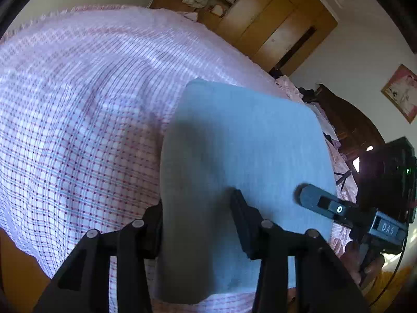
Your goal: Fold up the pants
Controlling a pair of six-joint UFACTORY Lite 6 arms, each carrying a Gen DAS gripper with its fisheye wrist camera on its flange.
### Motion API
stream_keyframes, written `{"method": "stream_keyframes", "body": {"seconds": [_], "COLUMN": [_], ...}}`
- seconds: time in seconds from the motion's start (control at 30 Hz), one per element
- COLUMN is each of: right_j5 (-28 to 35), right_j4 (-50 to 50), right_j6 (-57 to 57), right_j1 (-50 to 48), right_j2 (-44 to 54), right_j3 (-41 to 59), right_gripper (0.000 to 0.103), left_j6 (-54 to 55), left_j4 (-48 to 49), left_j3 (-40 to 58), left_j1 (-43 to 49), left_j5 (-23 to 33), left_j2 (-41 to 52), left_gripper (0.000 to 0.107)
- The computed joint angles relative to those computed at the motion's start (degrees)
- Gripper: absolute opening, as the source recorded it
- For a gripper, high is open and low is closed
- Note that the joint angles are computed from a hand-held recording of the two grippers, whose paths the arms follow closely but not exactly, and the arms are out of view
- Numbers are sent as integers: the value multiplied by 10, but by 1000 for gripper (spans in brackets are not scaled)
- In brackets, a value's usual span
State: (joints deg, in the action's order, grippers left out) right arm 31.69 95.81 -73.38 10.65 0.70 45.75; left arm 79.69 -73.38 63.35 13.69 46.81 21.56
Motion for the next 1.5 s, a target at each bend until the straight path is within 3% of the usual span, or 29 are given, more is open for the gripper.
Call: {"method": "stream_keyframes", "body": {"seconds": [0.23,0.5,0.7,0.97,1.13,1.3,1.5], "right_j5": [71,187,278,358,351,308,256], "right_j4": [-108,-210,-259,-289,-320,-358,-400], "right_j6": [66,84,63,4,-24,-26,-2], "right_j1": [-75,-242,-382,-541,-605,-643,-664], "right_j2": [-99,-166,-172,-90,-8,73,151], "right_j3": [-30,-39,-10,69,122,166,202], "right_gripper": [15,15,15,15,15,15,18], "left_j6": [-17,-47,-101,-209,-351,-531,-583], "left_j4": [-1,-23,-11,45,171,342,410], "left_j3": [-36,-30,45,205,387,613,636], "left_j1": [-38,-157,-269,-396,-466,-513,-536], "left_j5": [13,-25,-86,-153,-169,-129,-136], "left_j2": [-78,-104,-76,36,180,351,381], "left_gripper": [45,45,45,45,45,45,46]}}
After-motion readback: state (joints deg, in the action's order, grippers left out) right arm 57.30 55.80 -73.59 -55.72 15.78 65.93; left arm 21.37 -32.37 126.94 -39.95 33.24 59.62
